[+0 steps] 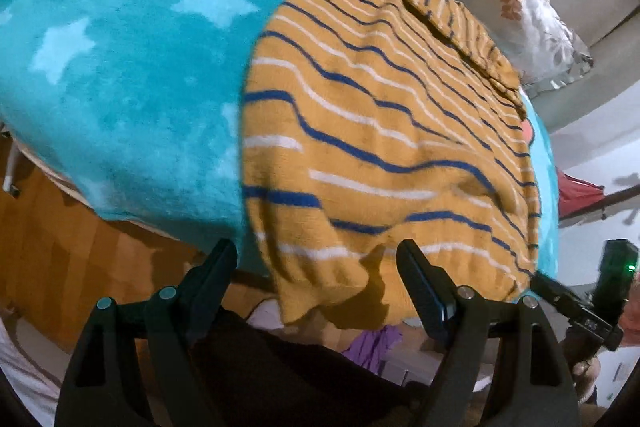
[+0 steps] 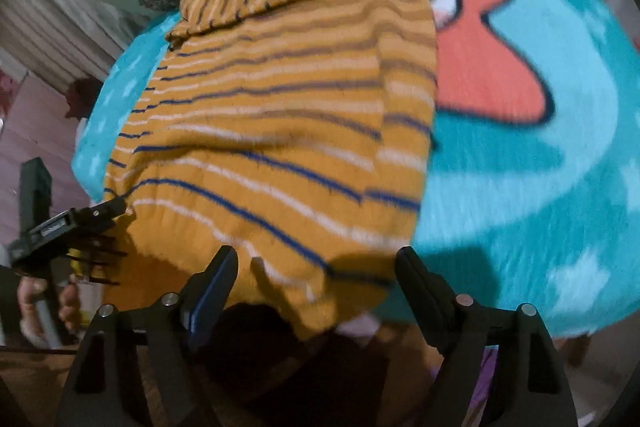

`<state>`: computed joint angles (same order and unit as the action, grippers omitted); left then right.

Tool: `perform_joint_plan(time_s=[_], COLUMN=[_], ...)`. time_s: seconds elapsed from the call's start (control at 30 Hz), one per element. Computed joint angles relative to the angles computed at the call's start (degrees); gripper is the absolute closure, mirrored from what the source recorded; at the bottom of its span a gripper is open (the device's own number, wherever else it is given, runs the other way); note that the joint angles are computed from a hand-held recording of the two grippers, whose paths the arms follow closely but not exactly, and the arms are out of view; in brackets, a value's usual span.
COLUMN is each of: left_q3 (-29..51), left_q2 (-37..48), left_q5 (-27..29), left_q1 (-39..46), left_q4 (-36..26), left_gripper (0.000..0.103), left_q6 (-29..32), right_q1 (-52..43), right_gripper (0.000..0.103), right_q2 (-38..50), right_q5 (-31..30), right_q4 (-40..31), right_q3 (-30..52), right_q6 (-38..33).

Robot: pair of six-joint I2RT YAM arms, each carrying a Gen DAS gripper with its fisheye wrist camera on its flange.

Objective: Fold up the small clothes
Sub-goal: 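Grasp the hem with both tools and fold it up toward the collar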

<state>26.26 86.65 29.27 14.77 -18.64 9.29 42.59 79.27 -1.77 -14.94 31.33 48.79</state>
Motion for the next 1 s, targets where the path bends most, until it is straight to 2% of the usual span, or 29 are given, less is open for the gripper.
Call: perform_joint_plan(time_s=[0.07, 0.1, 0.13, 0.2, 0.23, 0.27, 0.3, 0.33, 0.37, 0.5, 0.63, 0.73, 0.87, 1.0], left_q3=[-0.39, -0.23, 0.12, 0.98, 0.89, 0.94, 1.01, 1.24, 1.43, 2.59, 3.45, 5.30, 12.45, 24.03], left_q2=[0.58, 1.32, 2.21, 3.55, 3.02, 2.00, 0.83, -0.05, -1.03, -5.51, -9.78, -10.98, -9.12, 0.32], left_q5=[0.40, 0.65, 0.87, 0.39, 0.83, 1.18, 1.57, 2.09, 2.73, 4.52, 4.73, 5.16, 6.59, 7.31], left_q1=[-1.43, -2.08, -2.66, -3.58, -3.37, -2.15, -1.52, -0.68, 0.24, 2.93, 2.68, 2.56, 1.77, -2.67], left_q4=[1.23, 1.16, 0.79, -0.97, -1.51, -3.00, -4.33, -5.69, -7.19, -13.21, -16.72, -19.21, -22.26, -18.25], left_gripper=[0.022, 0.032, 0.055, 0.082, 0.087, 0.089, 0.092, 0.092, 0.093, 0.093, 0.093, 0.093, 0.093, 0.093], left_q6=[-0.85, -0.80, -0.65, 0.13, 0.28, 1.56, 2.12, 2.67, 3.18, 4.93, 4.61, 4.73, 3.17, -1.72], right_q1=[-1.12, -1.11, -0.34, -0.78, -0.73, -0.37, -0.13, -0.24, -0.68, -1.20, -0.44, -3.21, -9.07, -17.21], right_gripper=[0.021, 0.021, 0.021, 0.023, 0.034, 0.051, 0.061, 0.083, 0.090, 0.093, 0.094, 0.094, 0.094, 0.094], right_q2=[-0.15, -0.51, -1.02, -0.67, -0.86, -0.49, 0.07, 0.03, -0.10, -4.17, -11.05, -13.29, -10.73, -2.53], right_q5=[-2.63, -2.74, -2.53, -3.07, -2.84, -2.09, -1.15, -0.96, -1.79, -3.28, -2.25, -4.03, -7.62, -11.48], right_q4=[2.26, 3.49, 3.98, 4.74, 4.79, 4.39, 3.28, 2.84, 3.52, 6.91, 3.58, 2.73, 5.43, 9.46], right_q3=[-1.95, -2.68, -3.29, -3.08, -3.23, -2.88, -2.19, -2.10, -2.62, -6.15, -6.79, -6.04, -2.64, 4.64], right_q6=[1.30, 1.96, 3.09, 3.63, 4.00, 4.43, 4.28, 3.99, 3.77, 5.24, 4.80, 3.19, 0.71, -3.50])
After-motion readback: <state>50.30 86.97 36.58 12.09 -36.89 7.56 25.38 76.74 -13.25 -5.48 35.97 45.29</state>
